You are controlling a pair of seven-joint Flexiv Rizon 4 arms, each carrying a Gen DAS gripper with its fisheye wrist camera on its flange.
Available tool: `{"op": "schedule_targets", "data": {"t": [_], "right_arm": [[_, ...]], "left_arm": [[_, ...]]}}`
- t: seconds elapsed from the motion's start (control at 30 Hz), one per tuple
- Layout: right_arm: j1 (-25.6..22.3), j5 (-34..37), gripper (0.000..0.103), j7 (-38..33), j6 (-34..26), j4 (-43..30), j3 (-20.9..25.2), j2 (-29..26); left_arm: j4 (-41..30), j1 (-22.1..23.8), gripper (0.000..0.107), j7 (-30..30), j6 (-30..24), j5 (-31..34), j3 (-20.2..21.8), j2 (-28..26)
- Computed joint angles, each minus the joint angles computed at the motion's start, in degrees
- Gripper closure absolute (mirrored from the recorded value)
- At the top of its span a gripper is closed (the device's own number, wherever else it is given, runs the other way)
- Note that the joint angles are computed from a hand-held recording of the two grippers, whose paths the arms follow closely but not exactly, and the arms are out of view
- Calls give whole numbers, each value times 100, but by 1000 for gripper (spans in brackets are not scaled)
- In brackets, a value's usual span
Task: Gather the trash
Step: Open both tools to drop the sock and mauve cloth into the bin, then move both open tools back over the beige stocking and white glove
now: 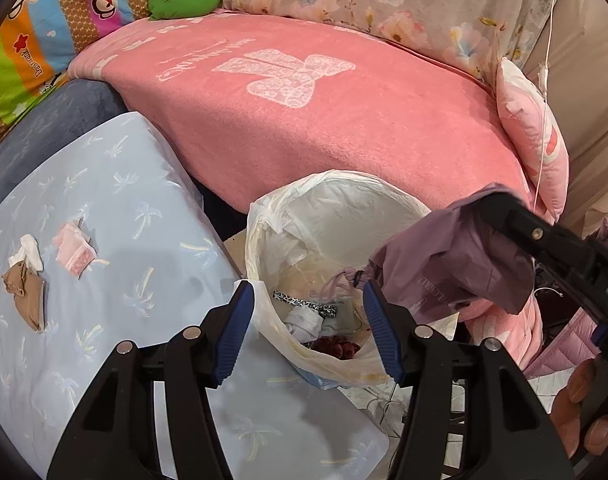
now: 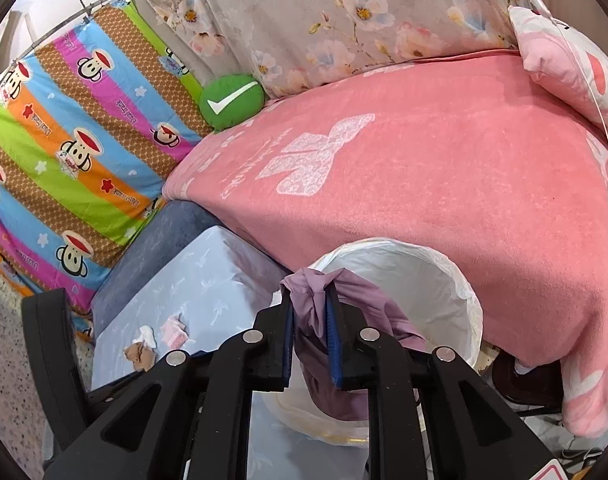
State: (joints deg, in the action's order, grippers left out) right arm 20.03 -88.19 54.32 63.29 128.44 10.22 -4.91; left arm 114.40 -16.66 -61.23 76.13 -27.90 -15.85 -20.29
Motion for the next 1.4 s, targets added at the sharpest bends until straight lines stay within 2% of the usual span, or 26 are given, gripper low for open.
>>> {"op": "schedule_targets", "data": {"t": [0.17,0.33,0.4,0.47,0.5,0.7,0.9,1.4], "right_arm": [[87,407,86,-285,80,41,19,-237],[177,531,85,-320,206,104,-18,-366],[227,616,82,-413,202,94,-15,-413],[286,721,71,-506,156,83,-15,-454],[318,788,69,-566,140,76,-11,-487],[474,1016,69,-761,250,85,-56,-661],[578,1087,69,-951,105,-32,-67,-602],[820,1280,69,-1556,31,-645,-148,-942]], "left_arm": [[18,-18,52,-68,24,87,53,2],[22,8,52,-160,-13,117,86,-8],[28,28,52,-178,-22,96,75,-5],[39,41,52,-182,-24,91,74,5],[60,60,52,-164,-15,68,58,16],[167,136,50,-30,60,-81,-9,74],[184,175,50,2,62,-172,-6,88],[385,393,49,158,199,-534,18,164]]}}
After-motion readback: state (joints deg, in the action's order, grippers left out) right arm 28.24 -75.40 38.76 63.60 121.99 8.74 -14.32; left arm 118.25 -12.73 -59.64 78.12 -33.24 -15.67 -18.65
